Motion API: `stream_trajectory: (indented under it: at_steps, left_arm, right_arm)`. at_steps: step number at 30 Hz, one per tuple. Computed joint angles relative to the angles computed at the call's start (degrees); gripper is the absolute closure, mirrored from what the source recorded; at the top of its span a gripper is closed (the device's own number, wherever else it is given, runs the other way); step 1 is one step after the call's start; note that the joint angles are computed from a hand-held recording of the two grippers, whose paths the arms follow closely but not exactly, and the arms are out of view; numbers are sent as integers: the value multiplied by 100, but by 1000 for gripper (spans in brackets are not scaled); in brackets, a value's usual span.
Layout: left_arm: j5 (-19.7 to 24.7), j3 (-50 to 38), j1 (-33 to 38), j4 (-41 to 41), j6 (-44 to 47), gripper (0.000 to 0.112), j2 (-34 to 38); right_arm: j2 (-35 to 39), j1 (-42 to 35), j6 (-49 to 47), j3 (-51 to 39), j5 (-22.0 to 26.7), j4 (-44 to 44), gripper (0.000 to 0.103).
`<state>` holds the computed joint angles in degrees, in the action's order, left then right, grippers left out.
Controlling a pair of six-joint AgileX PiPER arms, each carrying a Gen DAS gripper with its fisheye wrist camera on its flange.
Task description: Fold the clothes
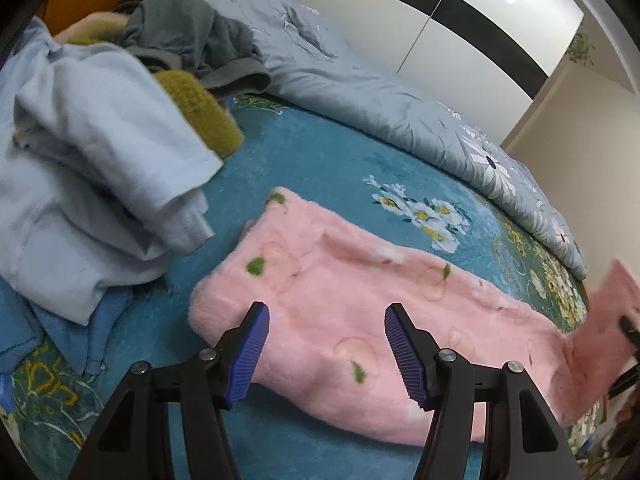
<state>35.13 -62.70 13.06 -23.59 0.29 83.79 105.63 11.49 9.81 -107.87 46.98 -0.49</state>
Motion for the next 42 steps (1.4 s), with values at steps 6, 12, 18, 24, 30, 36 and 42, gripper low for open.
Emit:
stream_trajectory:
  at_steps: [6, 12, 18, 24, 30, 36, 42]
  left_arm:
    - [99, 165, 471, -617, 731, 48, -43]
    - [174, 205, 712, -1062, 1231, 48, 18]
    - [206, 320, 865, -1276, 1455, 48, -20]
    - [291, 411, 1017, -1377, 1562, 48, -64]
    - [449, 492, 1314, -1451, 1750, 48, -91]
    - [565, 499, 1326, -1674, 1950, 48, 72]
    - [684, 534, 1224, -1766, 2052, 48, 168]
  right_arm:
    - [740, 1246, 107, 247, -31, -654, 87]
    - [623, 1846, 195, 782, -33, -1251, 73]
    - [23, 1790, -1364, 1328, -340, 279, 64]
    - [642, 1565, -369, 443, -50, -158, 61]
    - [653, 1029, -489, 501, -653, 1335, 61]
    - [1417, 1206, 152, -683, 694, 385, 61]
    - [1827, 1660, 498, -952, 1313, -779, 62]
